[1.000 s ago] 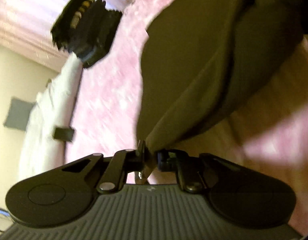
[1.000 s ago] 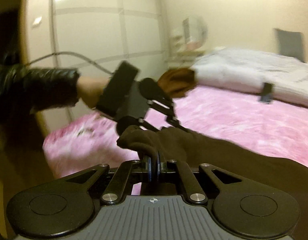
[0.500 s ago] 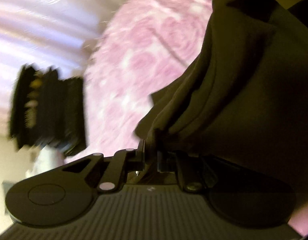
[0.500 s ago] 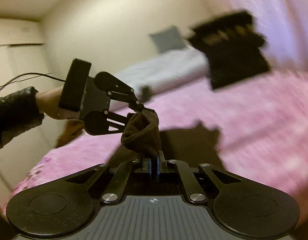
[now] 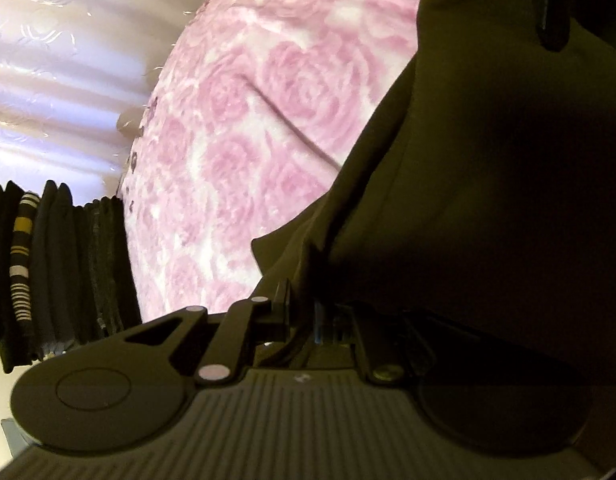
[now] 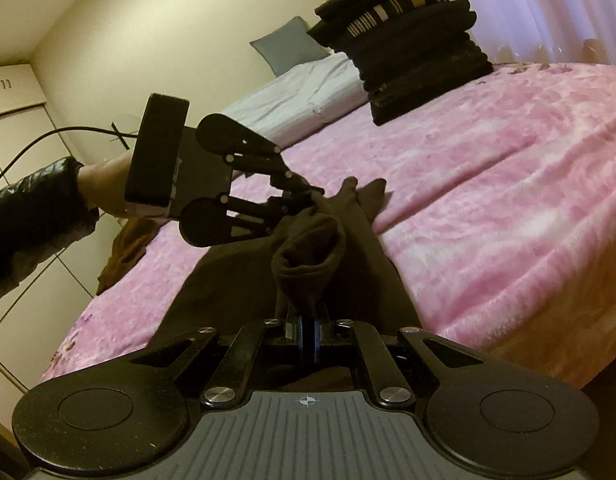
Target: Fold clothes
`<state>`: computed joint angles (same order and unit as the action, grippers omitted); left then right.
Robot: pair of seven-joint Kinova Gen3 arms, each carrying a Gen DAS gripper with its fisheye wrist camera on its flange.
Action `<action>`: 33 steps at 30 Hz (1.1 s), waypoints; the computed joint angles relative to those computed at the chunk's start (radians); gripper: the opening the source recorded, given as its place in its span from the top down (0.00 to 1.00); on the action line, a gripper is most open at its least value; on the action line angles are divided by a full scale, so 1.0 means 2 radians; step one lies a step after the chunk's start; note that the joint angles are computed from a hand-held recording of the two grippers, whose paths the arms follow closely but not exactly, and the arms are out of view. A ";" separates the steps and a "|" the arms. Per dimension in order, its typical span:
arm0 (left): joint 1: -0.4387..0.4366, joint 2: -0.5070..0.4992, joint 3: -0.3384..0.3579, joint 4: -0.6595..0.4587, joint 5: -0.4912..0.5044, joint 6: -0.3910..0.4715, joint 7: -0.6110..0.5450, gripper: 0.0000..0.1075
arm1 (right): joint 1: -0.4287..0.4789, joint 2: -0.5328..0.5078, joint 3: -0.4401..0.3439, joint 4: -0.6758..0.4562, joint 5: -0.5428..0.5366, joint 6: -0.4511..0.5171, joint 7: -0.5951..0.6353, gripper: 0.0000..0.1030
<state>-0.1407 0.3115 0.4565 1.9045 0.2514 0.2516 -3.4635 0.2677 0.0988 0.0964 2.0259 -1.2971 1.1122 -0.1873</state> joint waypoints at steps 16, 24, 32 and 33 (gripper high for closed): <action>-0.072 -0.005 0.077 0.016 0.006 -0.050 0.058 0.53 | -0.007 -0.003 0.000 0.020 -0.010 -0.028 -0.016 0.97; -0.032 -0.016 -0.016 -0.037 0.052 0.040 0.220 0.53 | -0.005 -0.022 0.008 0.037 -0.020 -0.049 0.001 0.97; 0.029 -0.002 -0.093 -0.030 0.039 0.040 0.282 0.53 | -0.014 -0.058 0.013 0.051 -0.017 -0.098 0.004 0.62; 0.033 -0.006 -0.097 -0.028 0.036 0.040 0.290 0.53 | -0.016 -0.066 0.016 0.055 -0.024 -0.108 0.010 0.56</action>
